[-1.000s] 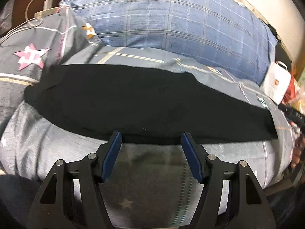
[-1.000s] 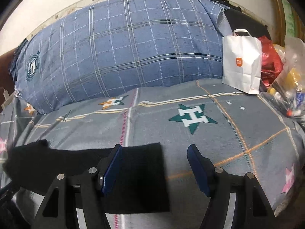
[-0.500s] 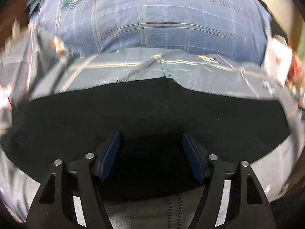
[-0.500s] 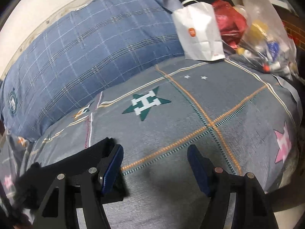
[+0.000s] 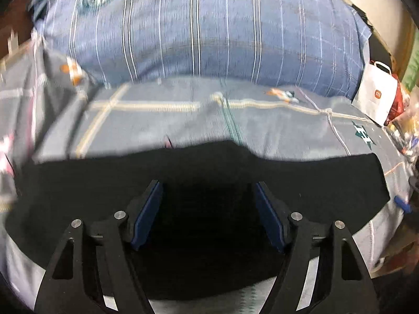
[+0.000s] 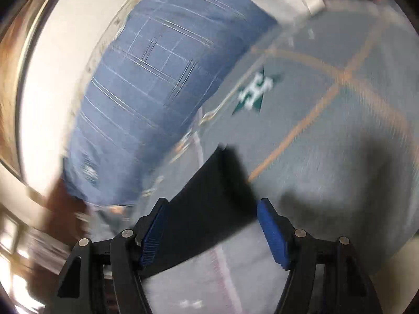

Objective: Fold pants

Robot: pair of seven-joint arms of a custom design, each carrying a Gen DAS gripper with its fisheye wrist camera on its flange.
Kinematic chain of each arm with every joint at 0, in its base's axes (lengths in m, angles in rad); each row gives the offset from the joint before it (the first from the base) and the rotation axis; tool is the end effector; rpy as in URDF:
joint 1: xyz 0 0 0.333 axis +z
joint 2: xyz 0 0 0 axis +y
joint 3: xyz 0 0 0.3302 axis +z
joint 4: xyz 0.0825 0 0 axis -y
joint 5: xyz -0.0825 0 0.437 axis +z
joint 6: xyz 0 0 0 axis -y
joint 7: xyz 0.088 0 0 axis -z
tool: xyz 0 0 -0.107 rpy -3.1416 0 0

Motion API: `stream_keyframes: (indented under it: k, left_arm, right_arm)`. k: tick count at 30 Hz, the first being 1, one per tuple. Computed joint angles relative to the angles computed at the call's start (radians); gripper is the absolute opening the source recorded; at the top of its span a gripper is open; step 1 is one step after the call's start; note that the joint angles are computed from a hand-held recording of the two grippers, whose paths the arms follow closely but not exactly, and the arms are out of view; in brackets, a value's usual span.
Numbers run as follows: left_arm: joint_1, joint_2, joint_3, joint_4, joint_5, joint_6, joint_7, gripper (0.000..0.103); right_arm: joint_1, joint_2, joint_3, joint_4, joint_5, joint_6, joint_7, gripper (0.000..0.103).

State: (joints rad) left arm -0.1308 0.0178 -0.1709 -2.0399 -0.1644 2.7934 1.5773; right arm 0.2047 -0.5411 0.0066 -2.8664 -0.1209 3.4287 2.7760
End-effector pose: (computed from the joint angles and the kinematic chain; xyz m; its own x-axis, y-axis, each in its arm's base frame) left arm 0.6229 -0.1854 0.5094 -0.2248 -0.9638 0.1434 -0.7469 0.0759 -0.6606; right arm 0.3981 0.0996 0.4490 -0.2810 -0.5361 -0.7960 -0.4160 0.8155 -0.4024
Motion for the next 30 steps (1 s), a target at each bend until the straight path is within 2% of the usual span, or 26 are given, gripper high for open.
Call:
stream_keyframes:
  k: [2,5,6,7,8,10,14,18,20,23,25,28,30]
  left_arm:
    - [-0.005,-0.002,-0.003,-0.009,0.033,0.007,-0.020,0.072]
    - [-0.007,0.009,-0.001,-0.001,0.083,0.001,-0.051,0.072]
    - [-0.007,0.013,0.001,0.003,0.085,-0.008,-0.062,0.072]
    - [-0.004,0.017,0.001,0.009,0.056,-0.022,-0.054,0.072]
    - [-0.001,0.018,0.000,0.011,0.016,-0.027,-0.037,0.072]
    - [-0.001,0.013,0.001,0.007,0.005,-0.024,-0.044,0.072]
    - [-0.005,0.012,0.002,0.001,0.057,-0.014,-0.082,0.072]
    - [-0.004,0.012,0.002,-0.001,0.055,-0.009,-0.082,0.072]
    - [-0.004,0.012,0.002,-0.002,0.057,-0.007,-0.083,0.072]
    - [-0.004,0.012,0.002,-0.003,0.064,-0.005,-0.087,0.072]
    - [-0.004,0.012,0.002,-0.003,0.062,-0.005,-0.085,0.072]
    - [-0.004,0.013,0.002,-0.003,0.066,-0.004,-0.089,0.072]
    - [-0.004,0.012,0.002,-0.004,0.065,-0.003,-0.090,0.072]
  right_arm:
    - [0.007,0.009,0.006,-0.011,0.019,0.013,0.024,0.067]
    - [0.110,0.046,-0.111,-0.011,-0.017,0.041,0.073,0.067]
    - [0.149,0.060,-0.161,-0.004,-0.037,0.028,0.097,0.068]
    - [0.167,0.086,-0.195,0.002,-0.079,0.052,0.147,0.068]
    - [0.172,0.099,-0.195,-0.001,-0.051,0.090,0.136,0.068]
    - [0.181,0.142,-0.223,0.015,-0.089,0.146,0.182,0.068]
    - [0.129,0.218,-0.181,0.042,-0.082,0.242,0.249,0.067]
    - [0.061,0.246,-0.106,0.065,-0.051,0.264,0.250,0.068]
    - [0.056,0.263,-0.119,0.070,-0.119,0.304,0.296,0.067]
    - [0.045,0.283,-0.137,0.085,-0.230,0.322,0.370,0.052]
    - [0.009,0.267,-0.087,0.068,-0.178,0.300,0.353,0.039]
    - [-0.009,0.271,-0.062,0.057,-0.141,0.314,0.362,0.035]
    - [-0.012,0.257,-0.060,0.068,-0.183,0.265,0.347,0.030]
